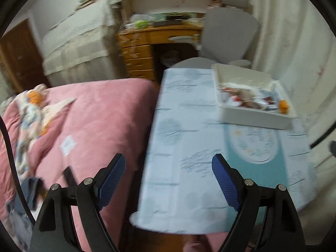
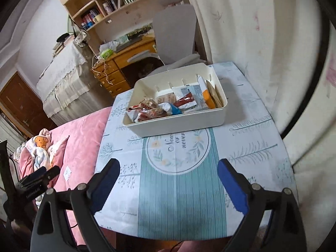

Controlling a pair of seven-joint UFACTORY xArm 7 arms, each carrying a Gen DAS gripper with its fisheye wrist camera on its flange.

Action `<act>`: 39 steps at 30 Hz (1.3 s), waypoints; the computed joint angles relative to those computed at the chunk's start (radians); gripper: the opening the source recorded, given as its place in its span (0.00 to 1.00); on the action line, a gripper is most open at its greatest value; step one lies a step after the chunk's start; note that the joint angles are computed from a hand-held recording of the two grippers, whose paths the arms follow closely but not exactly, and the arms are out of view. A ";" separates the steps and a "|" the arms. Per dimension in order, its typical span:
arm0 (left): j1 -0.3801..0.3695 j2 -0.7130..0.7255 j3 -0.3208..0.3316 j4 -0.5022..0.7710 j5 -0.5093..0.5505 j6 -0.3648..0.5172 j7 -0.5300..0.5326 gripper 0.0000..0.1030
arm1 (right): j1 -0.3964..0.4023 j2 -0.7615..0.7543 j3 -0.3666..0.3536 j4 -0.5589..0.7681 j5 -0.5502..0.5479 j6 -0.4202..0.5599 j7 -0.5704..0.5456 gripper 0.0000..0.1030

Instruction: Organize snacks

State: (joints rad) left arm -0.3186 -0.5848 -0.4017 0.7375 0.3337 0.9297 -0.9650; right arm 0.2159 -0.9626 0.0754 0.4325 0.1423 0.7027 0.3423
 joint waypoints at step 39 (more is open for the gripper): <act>-0.377 0.748 -0.185 0.913 0.442 0.484 -0.415 0.95 | -0.162 -0.131 -0.147 0.162 -0.002 0.355 -0.401 0.96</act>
State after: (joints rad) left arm -0.6957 0.1632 -0.5867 1.6505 0.7756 1.4136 -1.3803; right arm 0.0542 -1.0937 -0.0714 0.5950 0.1400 1.0576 -0.0590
